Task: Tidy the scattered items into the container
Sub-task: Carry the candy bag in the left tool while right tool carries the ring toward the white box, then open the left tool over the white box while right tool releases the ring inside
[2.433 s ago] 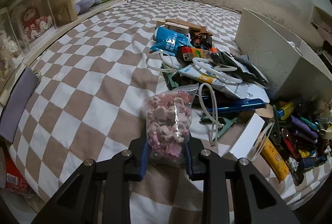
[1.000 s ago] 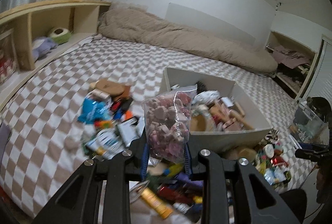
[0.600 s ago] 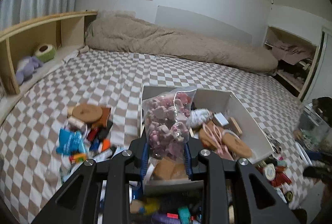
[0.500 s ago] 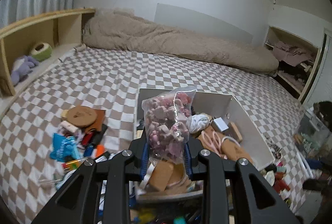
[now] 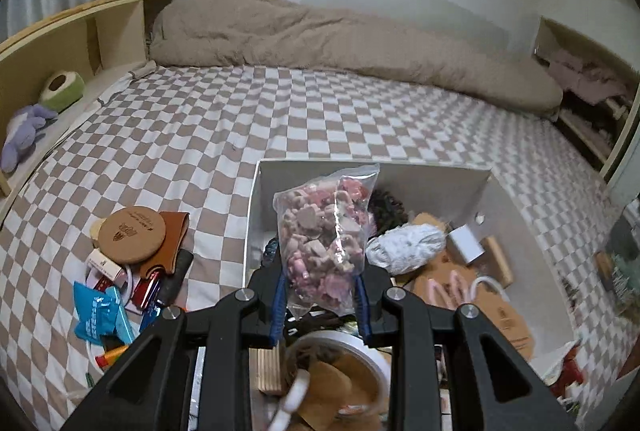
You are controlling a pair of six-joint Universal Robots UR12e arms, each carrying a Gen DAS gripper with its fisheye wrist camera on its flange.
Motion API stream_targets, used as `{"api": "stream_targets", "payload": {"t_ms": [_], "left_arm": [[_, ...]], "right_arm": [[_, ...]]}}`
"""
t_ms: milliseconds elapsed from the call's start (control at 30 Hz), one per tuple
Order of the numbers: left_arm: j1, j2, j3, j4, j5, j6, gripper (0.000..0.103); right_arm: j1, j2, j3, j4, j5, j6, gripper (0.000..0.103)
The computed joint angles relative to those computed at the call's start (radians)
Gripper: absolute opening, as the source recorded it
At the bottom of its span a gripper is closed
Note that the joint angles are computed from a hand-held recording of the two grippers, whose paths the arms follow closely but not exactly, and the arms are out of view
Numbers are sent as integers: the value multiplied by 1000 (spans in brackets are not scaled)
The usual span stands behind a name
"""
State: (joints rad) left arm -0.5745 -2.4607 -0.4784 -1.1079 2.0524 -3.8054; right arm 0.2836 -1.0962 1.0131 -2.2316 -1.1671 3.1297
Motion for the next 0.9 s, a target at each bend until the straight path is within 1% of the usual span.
{"api": "stream_targets", "payload": {"t_ms": [67,100,133,200,267,433,533,667,900], "left_arm": [[3,-15,25,-36,-3,7,29],[5,-16,25,-41,-5,5,34],[8,-14,22,-43,-8,-4,47],[10,-1,-6,-11,1,-14,62],[10,18,-45,31,9,-16,63],[14,72,-146,126,-14,-31,63],[15,99,-192,166,-21,-44,63],[15,138,-258,226,-9,-58,63],[25,184,-338,304,-16,-90,63]], "right_arm": [[3,21,-36,17,8,8,85],[5,31,-55,24,6,14,85],[7,40,-69,32,3,18,85],[11,61,-104,53,-6,28,85],[17,83,-142,76,-19,37,85],[29,142,-233,141,-43,62,85],[40,191,-305,197,-74,60,85],[51,253,-395,271,-106,57,85],[67,354,-529,357,-121,97,85]]}}
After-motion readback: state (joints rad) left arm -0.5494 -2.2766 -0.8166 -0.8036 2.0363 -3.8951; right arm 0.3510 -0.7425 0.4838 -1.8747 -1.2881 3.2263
